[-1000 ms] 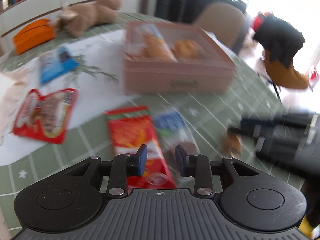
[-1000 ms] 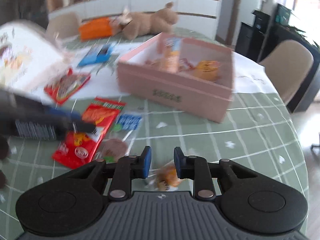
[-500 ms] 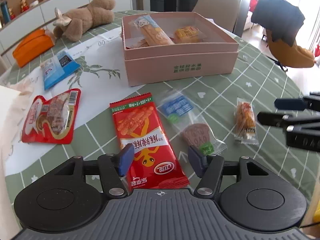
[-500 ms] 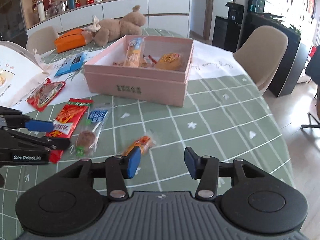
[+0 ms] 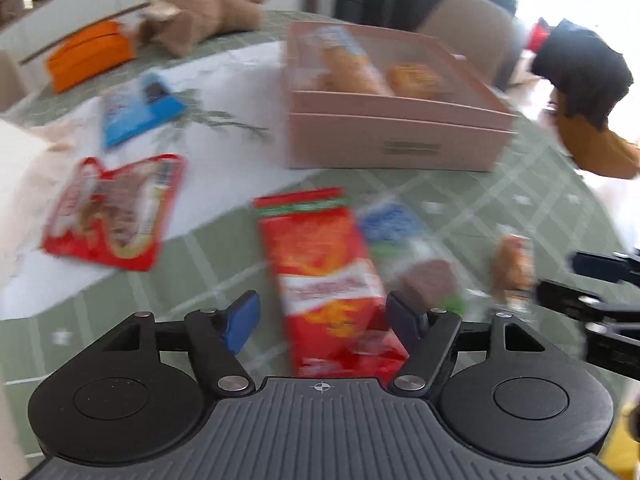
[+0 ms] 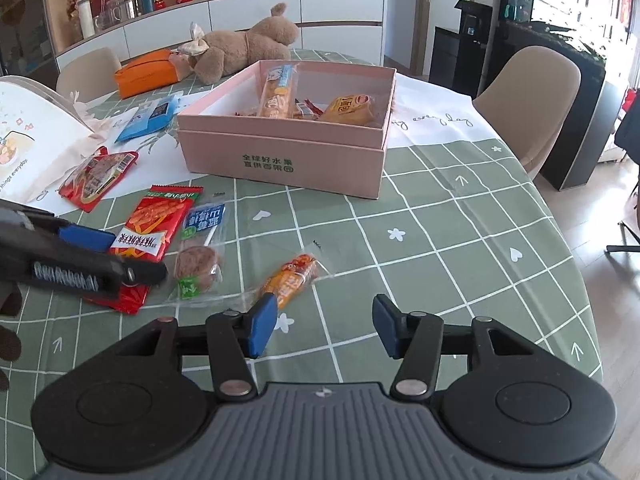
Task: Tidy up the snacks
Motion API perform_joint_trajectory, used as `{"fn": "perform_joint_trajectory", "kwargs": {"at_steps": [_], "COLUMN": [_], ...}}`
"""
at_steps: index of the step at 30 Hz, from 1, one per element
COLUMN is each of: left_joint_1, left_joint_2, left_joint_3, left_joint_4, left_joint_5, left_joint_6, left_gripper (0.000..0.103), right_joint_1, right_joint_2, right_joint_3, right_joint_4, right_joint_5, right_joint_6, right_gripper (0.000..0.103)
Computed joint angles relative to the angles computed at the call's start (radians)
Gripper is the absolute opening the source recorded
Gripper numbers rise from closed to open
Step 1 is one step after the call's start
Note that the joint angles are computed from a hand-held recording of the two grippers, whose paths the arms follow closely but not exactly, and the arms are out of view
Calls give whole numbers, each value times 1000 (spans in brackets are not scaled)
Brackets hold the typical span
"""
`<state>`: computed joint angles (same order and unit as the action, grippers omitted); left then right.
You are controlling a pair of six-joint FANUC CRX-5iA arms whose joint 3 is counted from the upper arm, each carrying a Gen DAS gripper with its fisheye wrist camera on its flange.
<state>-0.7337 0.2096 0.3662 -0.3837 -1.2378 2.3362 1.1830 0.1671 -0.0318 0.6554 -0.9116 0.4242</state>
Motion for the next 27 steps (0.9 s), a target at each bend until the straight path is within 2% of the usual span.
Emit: {"fn": "perform_joint_trajectory", "kwargs": {"at_steps": [4,7,11,12,13,15,20,22,25,27], "left_joint_1": [28,51,70,79,86,96,104,110,103,74], "left_joint_2": [-13,-25,-16,-24,-36,-63,-111,-116,-107,-89], "left_joint_3": [-17,-42,-40,-53,-70,-100,-147,-155,-141,-96], "left_joint_4": [7,22,76,107,132,161,169,182,172,114], "left_joint_5": [10,58,81,97,110,112,91,94,84,50], "left_joint_6": [18,13,-77,-99,-114,-115,-85,-83,-75,-48], "left_gripper": [81,78,77,68,45,39,38,38,38,38], "right_joint_1": [7,9,1,-1,-3,-2,-12,-13,-3,0], "right_joint_2": [-5,-11,-21,-16,-6,19,85,115,141,127], "right_joint_3": [-8,-11,-2,7,24,59,166,204,216,193], "right_joint_4": [3,-5,-32,-36,-40,-47,-181,-208,-135,-99], "right_joint_5": [7,25,93,103,110,111,105,82,49,52], "right_joint_6": [8,14,38,46,61,108,291,322,286,258], "right_gripper": [53,53,60,60,60,60,59,58,58,58]}}
